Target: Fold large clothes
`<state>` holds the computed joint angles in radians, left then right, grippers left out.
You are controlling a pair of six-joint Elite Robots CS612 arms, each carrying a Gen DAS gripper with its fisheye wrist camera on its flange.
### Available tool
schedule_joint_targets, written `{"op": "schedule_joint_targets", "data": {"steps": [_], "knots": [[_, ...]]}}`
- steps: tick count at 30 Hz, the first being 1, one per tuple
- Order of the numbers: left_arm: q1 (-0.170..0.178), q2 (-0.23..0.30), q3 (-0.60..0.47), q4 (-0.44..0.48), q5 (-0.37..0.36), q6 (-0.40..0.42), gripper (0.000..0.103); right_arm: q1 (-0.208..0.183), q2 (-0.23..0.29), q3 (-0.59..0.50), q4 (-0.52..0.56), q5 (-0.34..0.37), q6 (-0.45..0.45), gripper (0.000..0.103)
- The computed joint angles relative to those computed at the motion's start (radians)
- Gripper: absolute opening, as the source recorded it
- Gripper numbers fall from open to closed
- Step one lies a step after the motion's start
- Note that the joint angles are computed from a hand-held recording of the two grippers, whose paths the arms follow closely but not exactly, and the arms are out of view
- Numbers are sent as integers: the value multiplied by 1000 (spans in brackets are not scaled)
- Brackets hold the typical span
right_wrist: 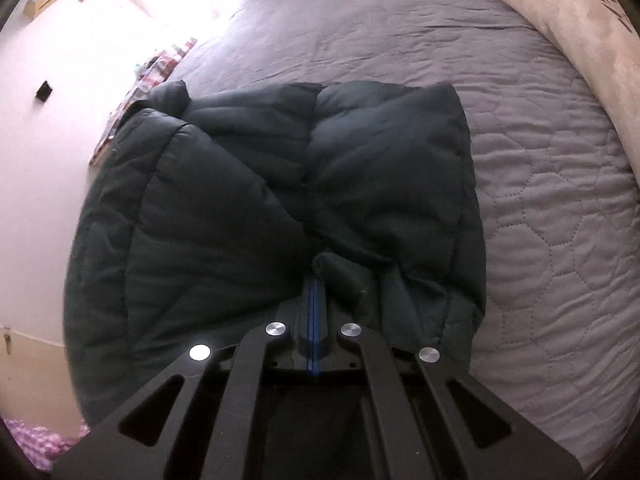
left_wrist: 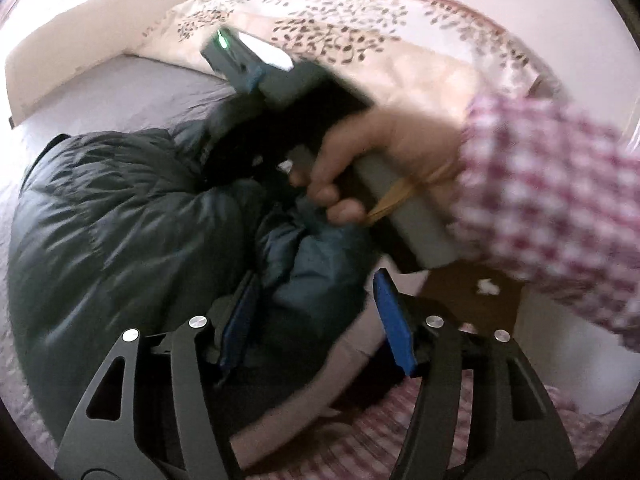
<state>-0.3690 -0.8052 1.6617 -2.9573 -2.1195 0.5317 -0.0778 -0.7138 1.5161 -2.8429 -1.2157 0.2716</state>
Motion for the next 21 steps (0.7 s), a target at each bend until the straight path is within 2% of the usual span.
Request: {"op": "schedule_joint_targets", "data": {"steps": [2, 4, 8, 11, 14, 16, 18, 21], "knots": [[22, -17, 12, -21, -23, -23, 59, 3, 1, 6, -17, -12, -2, 0], [44, -22, 19, -76, -15, -77, 59, 5, 15, -13, -17, -17, 5, 0], [92, -18, 16, -165, 72, -248, 59, 16, 8, -13, -21, -59, 5, 0], [125, -8, 0, -164, 110, -354, 59, 23, 15, -20, -49, -86, 17, 0], [160, 9, -27, -117, 99, -487, 59, 34, -6, 8, -94, -137, -2, 0], [166, 17, -30, -119, 101, -527, 59, 44, -16, 22, -132, -182, -17, 0], [165, 23, -27, -142, 115, -540, 59, 55, -44, 67, -208, -231, -25, 4], [169, 30, -24, -163, 103, -548, 59, 61, -93, 159, -346, -236, -14, 5]]}}
